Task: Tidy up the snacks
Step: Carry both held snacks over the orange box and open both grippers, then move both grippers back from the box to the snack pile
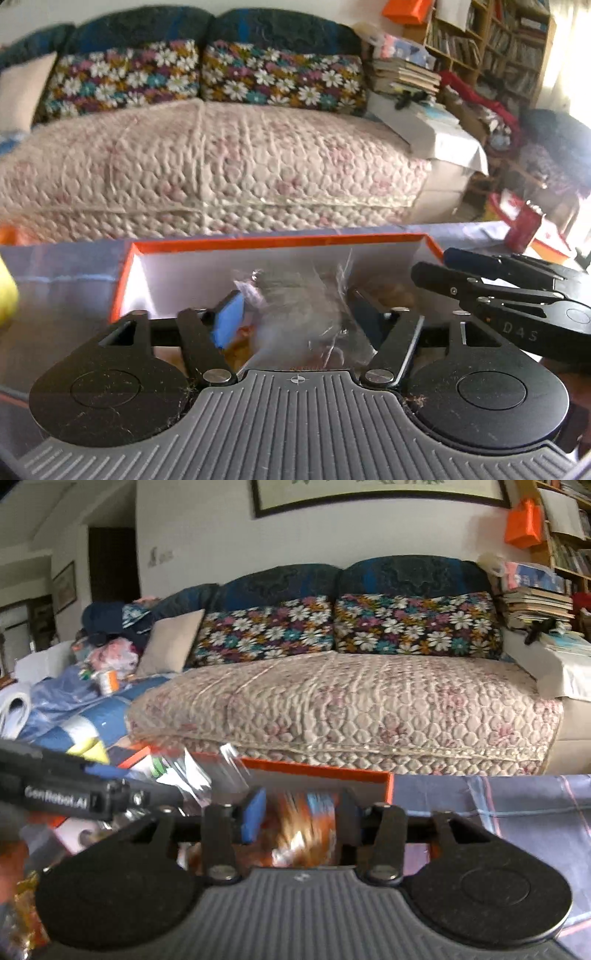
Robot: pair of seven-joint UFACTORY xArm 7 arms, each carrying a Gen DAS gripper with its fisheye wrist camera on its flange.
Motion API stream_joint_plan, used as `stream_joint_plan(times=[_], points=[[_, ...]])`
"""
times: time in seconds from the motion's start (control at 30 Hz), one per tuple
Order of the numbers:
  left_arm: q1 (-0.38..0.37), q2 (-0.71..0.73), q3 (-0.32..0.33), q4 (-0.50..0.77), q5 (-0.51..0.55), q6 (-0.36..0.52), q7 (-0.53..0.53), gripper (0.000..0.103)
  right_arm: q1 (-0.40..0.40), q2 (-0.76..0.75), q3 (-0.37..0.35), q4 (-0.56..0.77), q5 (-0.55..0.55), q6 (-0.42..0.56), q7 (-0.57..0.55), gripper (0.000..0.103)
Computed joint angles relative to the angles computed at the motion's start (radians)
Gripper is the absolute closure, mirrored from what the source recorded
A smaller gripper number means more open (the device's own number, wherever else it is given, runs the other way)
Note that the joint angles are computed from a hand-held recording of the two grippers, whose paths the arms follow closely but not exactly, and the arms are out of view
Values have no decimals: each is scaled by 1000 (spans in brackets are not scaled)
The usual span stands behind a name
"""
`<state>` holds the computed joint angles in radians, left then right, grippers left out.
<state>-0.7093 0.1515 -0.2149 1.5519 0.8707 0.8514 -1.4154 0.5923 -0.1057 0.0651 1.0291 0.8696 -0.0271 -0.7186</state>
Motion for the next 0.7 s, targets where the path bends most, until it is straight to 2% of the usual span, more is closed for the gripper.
stream_joint_plan(times=[0.03, 0.07, 0.1, 0.13, 0.17, 0.2, 0.23, 0.3, 0.33, 0.43, 0.47, 0.6, 0.7], points=[[-8, -13, 0, -15, 24, 1, -35, 61, 8, 2, -5, 5, 31, 0, -30, 33], [-17, -32, -5, -35, 56, 9, -71, 52, 54, -27, -40, -12, 102, -12, -99, 27], [-27, -54, -15, -57, 85, 29, -103, 47, 104, -56, -75, -31, 172, -36, -174, 15], [-39, -72, -34, -71, 104, 67, -128, 46, 144, -96, -95, -69, 208, -78, -214, 10], [-49, -97, -55, -94, 116, 100, -149, 45, 160, -160, -90, -136, 231, -127, -237, 10], [-55, -119, -76, -117, 117, 123, -166, 44, 202, -183, -127, -160, 212, -133, -229, 10], [-61, -140, -99, -140, 114, 146, -188, 44, 203, -236, -122, -217, 198, -136, -210, 10], [-77, -180, -151, -185, 104, 189, -239, 40, 175, -335, -88, -321, 209, -126, -168, 10], [-89, -192, -181, -203, 94, 215, -270, 39, 131, -388, -44, -379, 213, -109, -132, 10], [-131, -205, -255, -237, 37, 280, -347, 37, -96, -557, 157, -554, 163, 21, 80, 10], [-146, -200, -272, -242, 16, 293, -371, 37, -136, -622, 203, -620, 182, 73, 140, 10], [-237, -131, -321, -210, -17, 390, -465, 38, -187, -762, 243, -730, 131, 188, 290, 10], [-298, -90, -309, -195, -29, 418, -482, 39, -192, -800, 245, -766, 77, 211, 358, 10]])
